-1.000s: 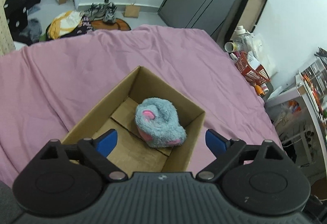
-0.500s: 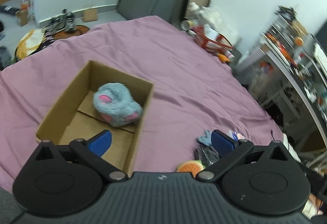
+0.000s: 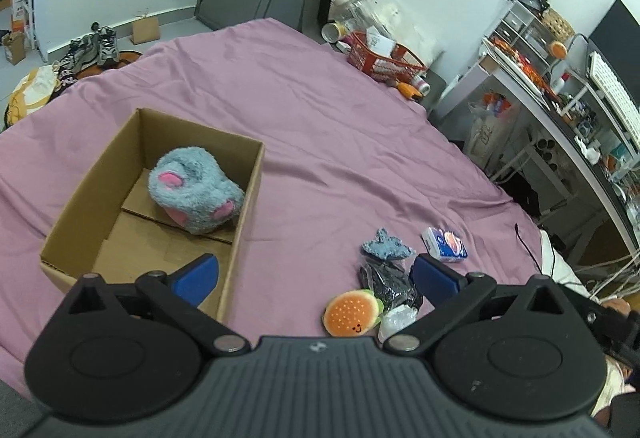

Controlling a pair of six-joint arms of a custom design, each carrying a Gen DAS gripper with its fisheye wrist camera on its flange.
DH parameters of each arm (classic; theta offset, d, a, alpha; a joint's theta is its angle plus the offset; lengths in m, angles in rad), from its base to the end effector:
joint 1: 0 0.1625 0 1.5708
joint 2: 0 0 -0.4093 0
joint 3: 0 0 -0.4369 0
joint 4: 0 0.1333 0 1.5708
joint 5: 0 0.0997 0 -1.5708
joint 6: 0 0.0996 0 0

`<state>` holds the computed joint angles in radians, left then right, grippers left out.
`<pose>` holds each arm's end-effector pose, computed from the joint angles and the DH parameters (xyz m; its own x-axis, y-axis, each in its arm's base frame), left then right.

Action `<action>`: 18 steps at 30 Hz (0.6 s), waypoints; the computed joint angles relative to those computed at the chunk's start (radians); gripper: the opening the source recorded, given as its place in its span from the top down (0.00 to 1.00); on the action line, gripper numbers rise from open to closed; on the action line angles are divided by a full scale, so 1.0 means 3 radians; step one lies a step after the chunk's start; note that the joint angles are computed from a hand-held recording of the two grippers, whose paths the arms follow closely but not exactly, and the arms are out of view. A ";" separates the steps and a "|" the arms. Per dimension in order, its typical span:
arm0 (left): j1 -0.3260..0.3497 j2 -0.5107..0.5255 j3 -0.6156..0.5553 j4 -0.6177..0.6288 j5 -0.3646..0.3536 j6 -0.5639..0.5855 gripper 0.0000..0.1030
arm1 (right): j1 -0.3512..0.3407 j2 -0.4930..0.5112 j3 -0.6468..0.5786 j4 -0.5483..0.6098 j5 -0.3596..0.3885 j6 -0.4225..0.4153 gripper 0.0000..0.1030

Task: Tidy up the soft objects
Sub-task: 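Grasp the hamburger plush with the left gripper while the right grasps the white wrapped item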

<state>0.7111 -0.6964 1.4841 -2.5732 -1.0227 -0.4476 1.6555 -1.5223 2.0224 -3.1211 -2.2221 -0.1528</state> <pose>-0.4381 -0.6218 0.0536 -0.8984 0.2417 -0.3667 0.3898 0.8234 -0.4124 0.1168 -0.5135 0.4089 -0.8208 0.3760 0.4301 -0.1690 0.5594 -0.8115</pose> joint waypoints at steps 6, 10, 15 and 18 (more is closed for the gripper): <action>0.0055 0.0063 -0.0027 0.0027 -0.0198 0.0066 0.00 | -0.0144 -0.0003 -0.0006 0.0136 0.0065 0.0175 0.00; 0.0094 0.0108 -0.0073 0.0109 -0.0294 0.0056 0.00 | -0.0232 0.0015 -0.0001 0.0142 0.0100 0.0255 0.00; 0.0121 0.0176 -0.0112 0.0203 -0.0321 -0.0012 0.00 | -0.0386 -0.0021 0.0033 0.0242 0.0278 0.0466 0.00; 0.0132 0.0230 -0.0158 0.0302 -0.0346 -0.0061 0.00 | -0.0503 -0.0068 0.0044 0.0359 0.0492 0.0657 0.00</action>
<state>0.7508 -0.6274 1.4366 -2.4827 -1.1265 -0.4658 1.5046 -1.5428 2.0357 -3.0133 -2.0746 0.0443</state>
